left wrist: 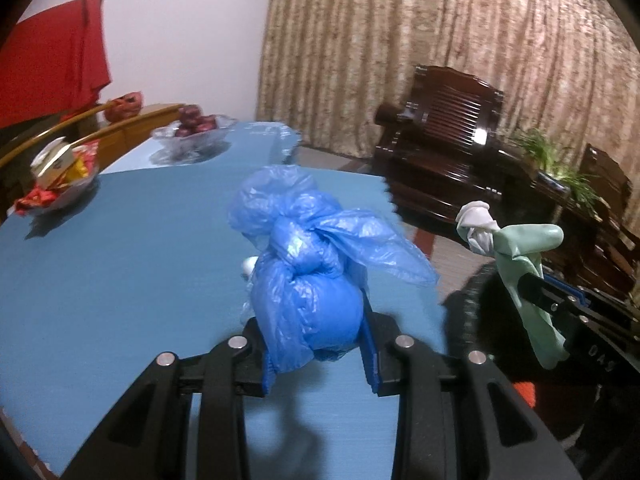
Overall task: Collect trash
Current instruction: 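Carry the green glove and blue bag over the bin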
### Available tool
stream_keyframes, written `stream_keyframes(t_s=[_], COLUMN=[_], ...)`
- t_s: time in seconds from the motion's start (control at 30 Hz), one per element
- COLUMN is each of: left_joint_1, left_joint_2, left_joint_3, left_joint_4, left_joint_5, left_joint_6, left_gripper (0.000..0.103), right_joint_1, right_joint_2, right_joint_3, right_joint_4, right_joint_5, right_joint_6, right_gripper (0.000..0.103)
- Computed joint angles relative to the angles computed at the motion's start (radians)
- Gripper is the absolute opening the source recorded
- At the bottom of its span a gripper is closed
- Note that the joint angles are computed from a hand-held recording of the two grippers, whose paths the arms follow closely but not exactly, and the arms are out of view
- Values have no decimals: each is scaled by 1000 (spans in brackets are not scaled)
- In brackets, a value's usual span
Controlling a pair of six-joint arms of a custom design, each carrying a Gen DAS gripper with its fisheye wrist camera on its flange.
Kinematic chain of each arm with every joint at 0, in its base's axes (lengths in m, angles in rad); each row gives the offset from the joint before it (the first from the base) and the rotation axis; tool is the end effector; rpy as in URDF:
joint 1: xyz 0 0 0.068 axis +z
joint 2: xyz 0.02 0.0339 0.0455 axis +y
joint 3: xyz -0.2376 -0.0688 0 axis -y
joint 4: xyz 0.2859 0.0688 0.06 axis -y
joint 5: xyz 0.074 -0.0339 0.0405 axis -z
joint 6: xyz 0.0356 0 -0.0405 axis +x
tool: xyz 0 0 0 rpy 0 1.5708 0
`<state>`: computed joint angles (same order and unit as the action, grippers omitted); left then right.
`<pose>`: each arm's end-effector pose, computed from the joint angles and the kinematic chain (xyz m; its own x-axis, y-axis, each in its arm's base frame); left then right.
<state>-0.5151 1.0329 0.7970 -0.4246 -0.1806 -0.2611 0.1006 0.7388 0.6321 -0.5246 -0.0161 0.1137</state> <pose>0.2437 -0.1306 0.2422 -0.6090 0.0530 -0.7914 0.2111 0.9726 -0.0974 0.2223 0.0230 0.2380 -0.5963 0.0538 -0.8010 -0.0460 0.9938 0.1010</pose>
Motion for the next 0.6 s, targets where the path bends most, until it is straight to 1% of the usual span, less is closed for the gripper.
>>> stream_keyframes(t_s=[0.2, 0.3, 0.4, 0.6], left_joint_1=[-133, -186, -238, -321], left_joint_2=[94, 147, 205, 349], left_joint_3=[57, 89, 123, 226], left_joint_4=[31, 48, 68, 97], left_joint_5=[-27, -31, -27, 1], left_joint_6=[-24, -34, -39, -46], left_gripper=[33, 33, 33, 33], right_joint_1=[-193, -277, -400, -620], right_joint_2=[-156, -194, -248, -270], right_joint_3=[-74, -95, -119, -138], right_joint_4=[-102, -130, -172, -206], right_joint_5=[-70, -104, -159, -259], right_joint_6=[-67, -96, -152, -256], right_gripper=[14, 14, 14, 14])
